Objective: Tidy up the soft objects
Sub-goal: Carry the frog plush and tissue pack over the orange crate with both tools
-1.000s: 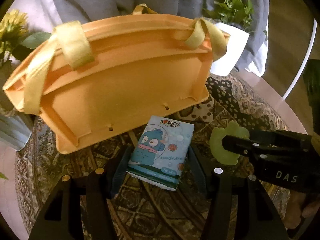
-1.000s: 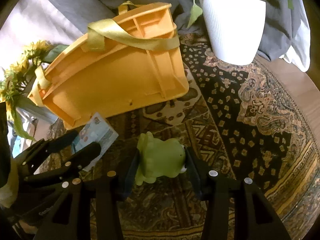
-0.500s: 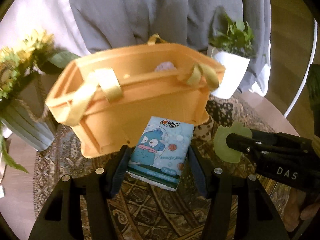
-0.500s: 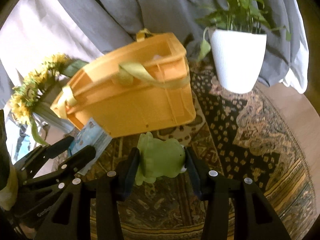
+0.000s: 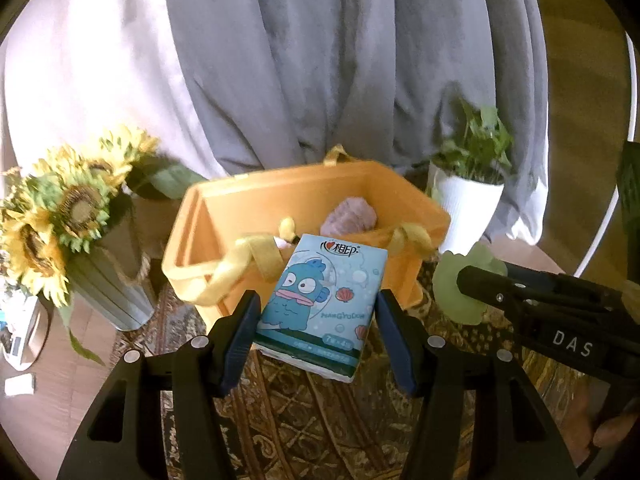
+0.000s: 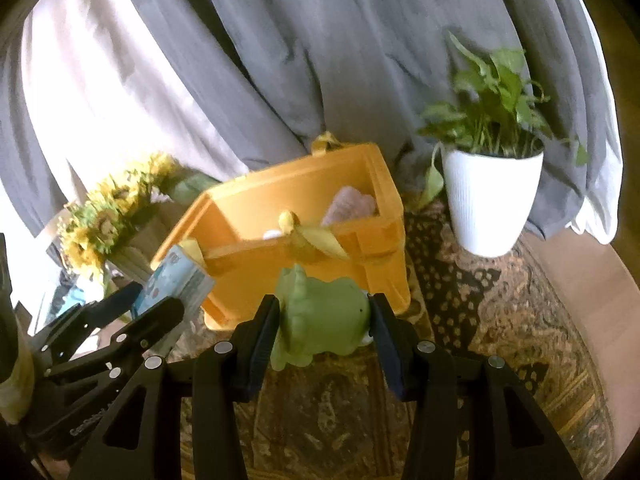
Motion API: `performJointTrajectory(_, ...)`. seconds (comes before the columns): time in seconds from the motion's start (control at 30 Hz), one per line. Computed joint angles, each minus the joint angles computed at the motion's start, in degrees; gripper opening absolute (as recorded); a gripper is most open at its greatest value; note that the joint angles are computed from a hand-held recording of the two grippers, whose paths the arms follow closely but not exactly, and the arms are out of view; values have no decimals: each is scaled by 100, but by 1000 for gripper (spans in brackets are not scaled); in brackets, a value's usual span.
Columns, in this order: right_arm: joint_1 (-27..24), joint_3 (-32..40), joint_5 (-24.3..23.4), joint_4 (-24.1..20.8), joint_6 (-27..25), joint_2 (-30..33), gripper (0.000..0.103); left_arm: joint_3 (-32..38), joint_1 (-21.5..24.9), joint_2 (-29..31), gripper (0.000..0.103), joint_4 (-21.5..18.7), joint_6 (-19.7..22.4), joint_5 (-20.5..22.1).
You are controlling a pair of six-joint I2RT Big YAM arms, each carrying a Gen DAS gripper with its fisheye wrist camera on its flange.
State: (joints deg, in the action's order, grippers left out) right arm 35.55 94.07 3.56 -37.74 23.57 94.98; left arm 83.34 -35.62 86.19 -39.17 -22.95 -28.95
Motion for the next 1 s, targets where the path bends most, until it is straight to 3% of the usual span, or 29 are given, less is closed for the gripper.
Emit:
performJointTrajectory(0.47,-56,655,-193,372,-275,239,48,395,54,-26,59,74,151,-677)
performJointTrajectory(1.0,-86,2084,-332,-16,-650,1102,48,1027,445,308,59,8,241,-747)
